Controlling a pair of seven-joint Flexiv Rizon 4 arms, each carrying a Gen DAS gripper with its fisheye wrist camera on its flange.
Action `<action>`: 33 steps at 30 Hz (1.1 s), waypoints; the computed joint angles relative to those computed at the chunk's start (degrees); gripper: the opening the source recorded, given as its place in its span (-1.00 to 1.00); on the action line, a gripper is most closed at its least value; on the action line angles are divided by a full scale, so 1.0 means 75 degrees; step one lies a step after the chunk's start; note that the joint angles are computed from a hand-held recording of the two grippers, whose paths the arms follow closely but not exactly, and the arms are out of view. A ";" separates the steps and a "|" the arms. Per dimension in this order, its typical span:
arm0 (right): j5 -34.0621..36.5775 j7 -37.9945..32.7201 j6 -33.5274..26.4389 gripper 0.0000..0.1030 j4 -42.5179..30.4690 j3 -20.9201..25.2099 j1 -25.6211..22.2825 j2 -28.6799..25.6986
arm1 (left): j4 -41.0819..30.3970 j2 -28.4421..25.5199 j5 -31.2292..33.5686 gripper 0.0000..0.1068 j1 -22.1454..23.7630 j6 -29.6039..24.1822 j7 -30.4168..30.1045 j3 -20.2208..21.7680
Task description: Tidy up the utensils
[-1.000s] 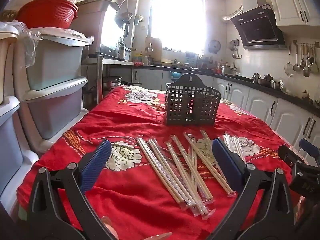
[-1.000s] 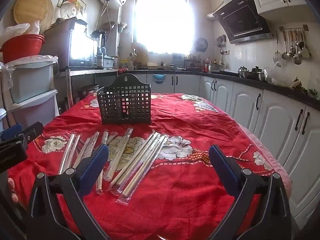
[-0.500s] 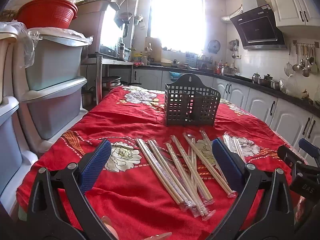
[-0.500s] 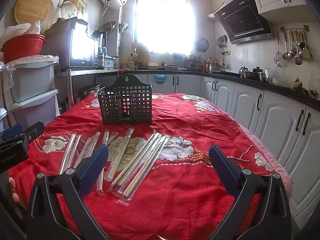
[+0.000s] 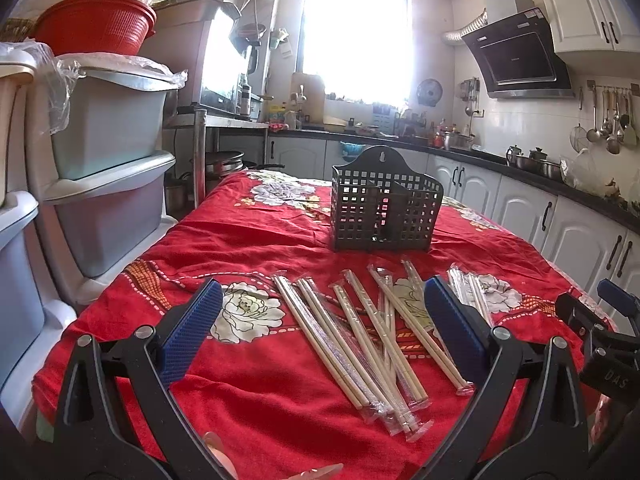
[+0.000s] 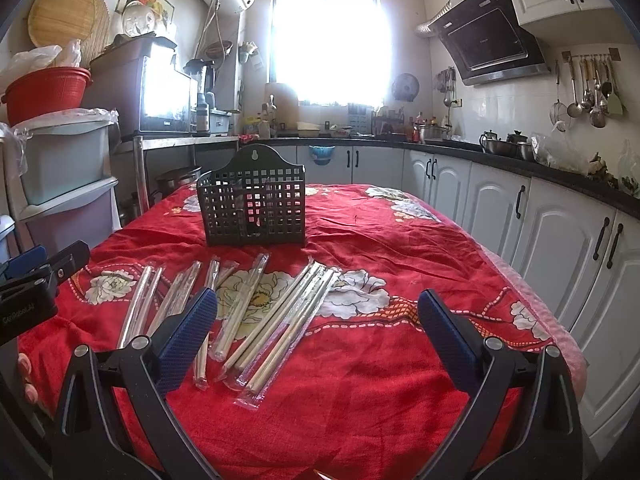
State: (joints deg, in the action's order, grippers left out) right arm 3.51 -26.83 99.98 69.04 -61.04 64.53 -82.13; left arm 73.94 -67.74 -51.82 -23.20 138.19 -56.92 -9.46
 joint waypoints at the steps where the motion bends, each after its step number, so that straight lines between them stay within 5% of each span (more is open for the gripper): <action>1: -0.0016 -0.0020 0.0005 0.88 0.0005 0.0036 -0.0013 0.0028 | -0.0017 -0.0014 -0.0002 0.74 -0.0007 0.0002 0.0009 0.0008; 33: -0.0070 -0.0133 0.0016 0.88 -0.0105 0.0205 -0.0138 0.0060 | -0.0036 -0.0012 -0.0070 0.74 -0.0010 -0.0039 0.0063 0.0011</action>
State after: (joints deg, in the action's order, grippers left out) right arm 2.98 -27.83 100.10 68.25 -59.51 63.49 -81.68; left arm 73.67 -67.82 -52.35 -23.28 137.90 -56.45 -9.37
